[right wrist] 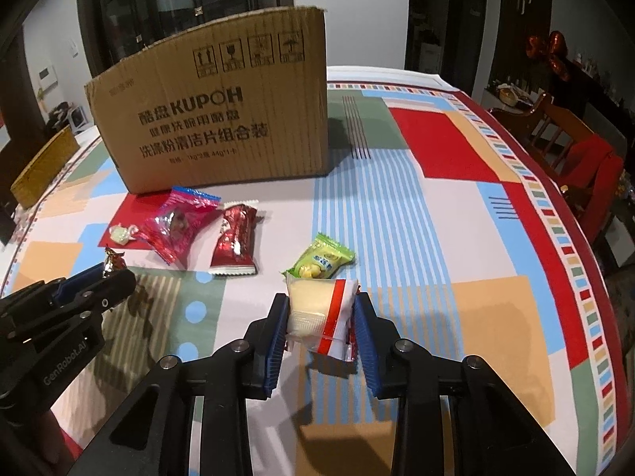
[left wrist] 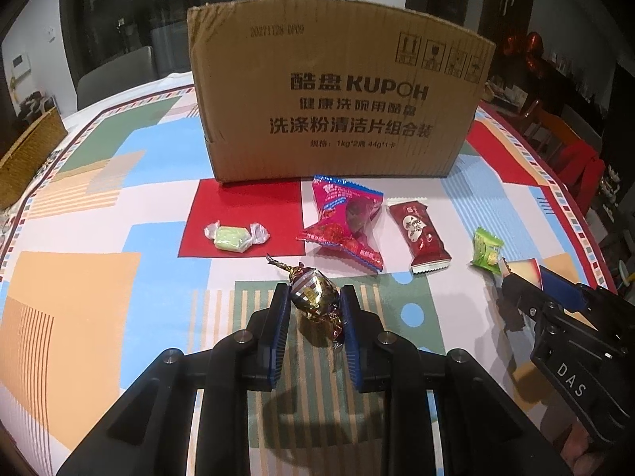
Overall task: Organize snacks
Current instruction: 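Lift the cake and gold candy and carry them over the box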
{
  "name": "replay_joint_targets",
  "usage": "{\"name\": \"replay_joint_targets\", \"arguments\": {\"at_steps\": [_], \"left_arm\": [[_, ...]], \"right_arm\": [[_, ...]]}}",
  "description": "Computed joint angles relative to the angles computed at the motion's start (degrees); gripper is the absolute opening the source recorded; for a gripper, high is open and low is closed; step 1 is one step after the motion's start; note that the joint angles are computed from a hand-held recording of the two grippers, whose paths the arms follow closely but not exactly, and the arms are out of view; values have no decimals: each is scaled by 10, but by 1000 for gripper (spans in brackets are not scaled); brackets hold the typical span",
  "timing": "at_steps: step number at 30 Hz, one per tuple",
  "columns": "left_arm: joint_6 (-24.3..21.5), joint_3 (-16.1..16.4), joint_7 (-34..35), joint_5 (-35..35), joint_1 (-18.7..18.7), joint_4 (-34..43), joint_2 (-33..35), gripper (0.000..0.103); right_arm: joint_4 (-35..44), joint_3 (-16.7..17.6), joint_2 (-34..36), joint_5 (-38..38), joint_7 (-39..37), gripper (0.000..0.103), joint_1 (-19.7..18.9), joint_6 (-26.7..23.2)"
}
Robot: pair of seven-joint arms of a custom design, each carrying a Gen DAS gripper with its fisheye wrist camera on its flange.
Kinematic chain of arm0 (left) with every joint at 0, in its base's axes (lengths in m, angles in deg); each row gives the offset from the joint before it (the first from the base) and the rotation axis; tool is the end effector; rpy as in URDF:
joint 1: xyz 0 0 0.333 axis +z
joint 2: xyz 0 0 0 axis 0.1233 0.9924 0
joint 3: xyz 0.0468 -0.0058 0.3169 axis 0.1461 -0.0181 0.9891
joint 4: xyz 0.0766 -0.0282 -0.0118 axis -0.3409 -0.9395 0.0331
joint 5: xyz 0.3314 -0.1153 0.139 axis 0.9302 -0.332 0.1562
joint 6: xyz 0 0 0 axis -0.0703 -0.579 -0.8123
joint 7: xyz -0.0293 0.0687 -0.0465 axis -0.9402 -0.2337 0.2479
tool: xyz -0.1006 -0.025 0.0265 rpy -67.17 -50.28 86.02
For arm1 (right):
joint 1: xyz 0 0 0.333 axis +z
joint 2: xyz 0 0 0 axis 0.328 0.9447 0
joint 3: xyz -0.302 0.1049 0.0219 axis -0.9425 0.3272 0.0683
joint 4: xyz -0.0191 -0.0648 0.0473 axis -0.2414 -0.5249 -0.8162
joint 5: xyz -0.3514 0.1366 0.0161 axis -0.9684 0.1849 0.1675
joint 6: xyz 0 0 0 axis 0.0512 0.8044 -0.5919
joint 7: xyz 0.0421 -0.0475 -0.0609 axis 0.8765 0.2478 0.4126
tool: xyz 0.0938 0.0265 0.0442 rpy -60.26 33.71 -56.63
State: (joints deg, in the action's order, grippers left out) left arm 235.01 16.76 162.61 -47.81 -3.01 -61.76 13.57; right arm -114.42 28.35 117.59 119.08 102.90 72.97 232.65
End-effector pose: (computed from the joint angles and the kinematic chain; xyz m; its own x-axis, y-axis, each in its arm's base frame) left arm 0.5470 -0.0800 0.2628 -0.0870 -0.9950 0.0482 -0.7925 0.0398 -0.6085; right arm 0.5422 0.2353 0.2577 0.0327 -0.9985 -0.0435 -0.7715 0.0024 -0.6362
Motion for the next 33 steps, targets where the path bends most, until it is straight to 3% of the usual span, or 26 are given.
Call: {"name": "replay_joint_targets", "arguments": {"at_steps": [13, 33], "left_arm": [[8, -10, 5, -1, 14, -16, -30, 26], [3, -10, 19, -12, 17, -18, -65, 26]], "right_arm": [[-7, -38, -17, 26, -21, 34, 44, 9], [9, -66, -30, 69, -62, 34, 72, 18]]}}
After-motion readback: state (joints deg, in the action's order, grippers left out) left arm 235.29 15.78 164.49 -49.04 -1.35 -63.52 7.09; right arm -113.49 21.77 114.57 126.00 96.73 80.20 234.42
